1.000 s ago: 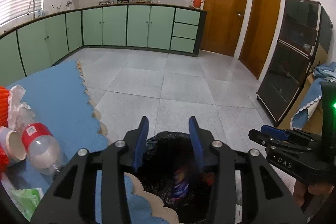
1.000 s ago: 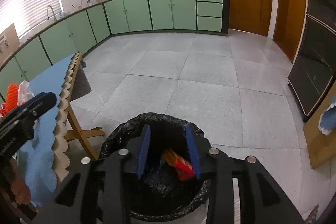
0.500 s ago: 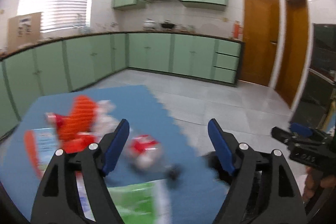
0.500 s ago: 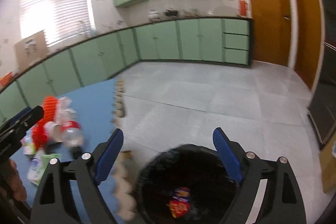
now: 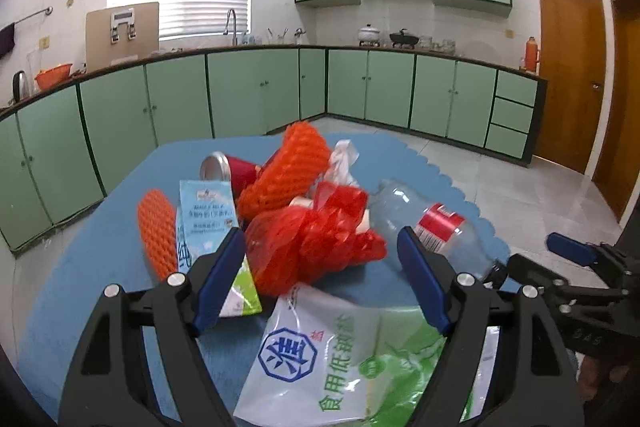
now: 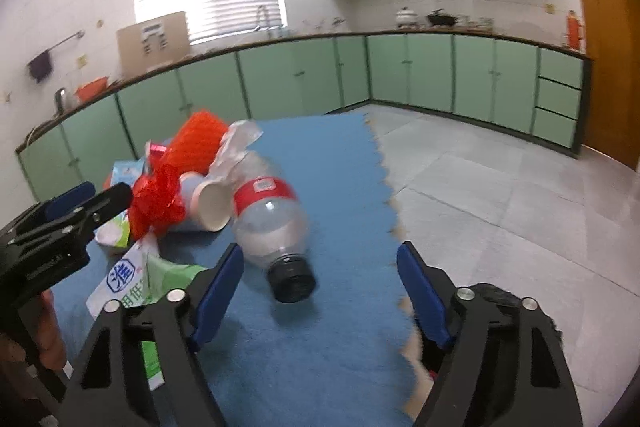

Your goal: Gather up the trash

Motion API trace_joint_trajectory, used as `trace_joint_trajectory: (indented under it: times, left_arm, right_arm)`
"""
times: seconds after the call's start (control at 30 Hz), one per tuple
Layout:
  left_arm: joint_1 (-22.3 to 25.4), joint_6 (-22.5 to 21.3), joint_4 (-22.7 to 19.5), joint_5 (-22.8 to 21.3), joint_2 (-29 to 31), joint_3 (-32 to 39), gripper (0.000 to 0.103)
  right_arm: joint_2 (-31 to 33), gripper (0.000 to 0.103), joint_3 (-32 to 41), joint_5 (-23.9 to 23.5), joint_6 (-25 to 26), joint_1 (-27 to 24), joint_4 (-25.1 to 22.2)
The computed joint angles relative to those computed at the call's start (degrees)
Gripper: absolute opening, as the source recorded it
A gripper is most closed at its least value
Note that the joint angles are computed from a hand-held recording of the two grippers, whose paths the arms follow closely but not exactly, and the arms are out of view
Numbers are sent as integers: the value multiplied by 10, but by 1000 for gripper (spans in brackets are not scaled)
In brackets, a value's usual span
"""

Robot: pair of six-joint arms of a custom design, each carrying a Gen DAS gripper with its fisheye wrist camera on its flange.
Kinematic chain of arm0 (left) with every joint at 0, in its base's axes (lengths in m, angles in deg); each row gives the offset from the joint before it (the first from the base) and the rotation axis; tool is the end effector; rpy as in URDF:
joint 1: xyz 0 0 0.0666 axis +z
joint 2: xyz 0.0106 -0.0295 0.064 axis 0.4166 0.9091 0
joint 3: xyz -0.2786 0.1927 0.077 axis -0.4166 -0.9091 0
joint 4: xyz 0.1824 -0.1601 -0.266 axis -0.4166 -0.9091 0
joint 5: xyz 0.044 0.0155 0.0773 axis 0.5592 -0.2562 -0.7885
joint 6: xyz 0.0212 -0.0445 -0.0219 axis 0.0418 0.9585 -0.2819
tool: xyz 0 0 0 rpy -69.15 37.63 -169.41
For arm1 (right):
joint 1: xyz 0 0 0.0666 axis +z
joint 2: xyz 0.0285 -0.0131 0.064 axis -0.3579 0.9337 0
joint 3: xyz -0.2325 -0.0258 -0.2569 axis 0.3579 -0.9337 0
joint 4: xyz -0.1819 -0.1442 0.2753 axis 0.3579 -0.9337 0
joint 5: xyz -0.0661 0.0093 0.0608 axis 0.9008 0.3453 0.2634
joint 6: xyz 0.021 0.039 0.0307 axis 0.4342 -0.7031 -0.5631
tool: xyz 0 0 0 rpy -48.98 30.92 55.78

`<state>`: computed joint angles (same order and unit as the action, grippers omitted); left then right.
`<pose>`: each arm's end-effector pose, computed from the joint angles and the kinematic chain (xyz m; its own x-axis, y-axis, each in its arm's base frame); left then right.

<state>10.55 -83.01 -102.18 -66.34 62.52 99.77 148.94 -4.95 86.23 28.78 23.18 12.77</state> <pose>0.3690 -0.0906 0.3412 -0.4469 0.0724 -0.8917 0.1711 0.9852 -0.0057 0.3634 0.3258 0.2565 -0.5043 0.0702 -0.8607 -0.0508 0.9925 0.1108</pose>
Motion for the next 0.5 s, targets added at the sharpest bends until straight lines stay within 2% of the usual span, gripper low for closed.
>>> trace_joint_trajectory:
  times: [0.13,0.33,0.37,0.43,0.5]
  left_arm:
    - [4,1,2,-2,9,1,77]
    - [9,2,-4,6,25,10,79]
    - [11,2,-4,9,30,14,79]
    - [10,4,-3,12,37,21,79]
    - [9,6,4,16,43,25,79]
  right_arm:
    - [28,67,19,-51,6,-16,1]
    - [51,59,35,-90,8,-28,-12]
    - [53,56,36,-95,9,-30,-14]
    - [57,42,39,-115,9,-33,-21]
    - [60,33,42,-131,12,-36,-21]
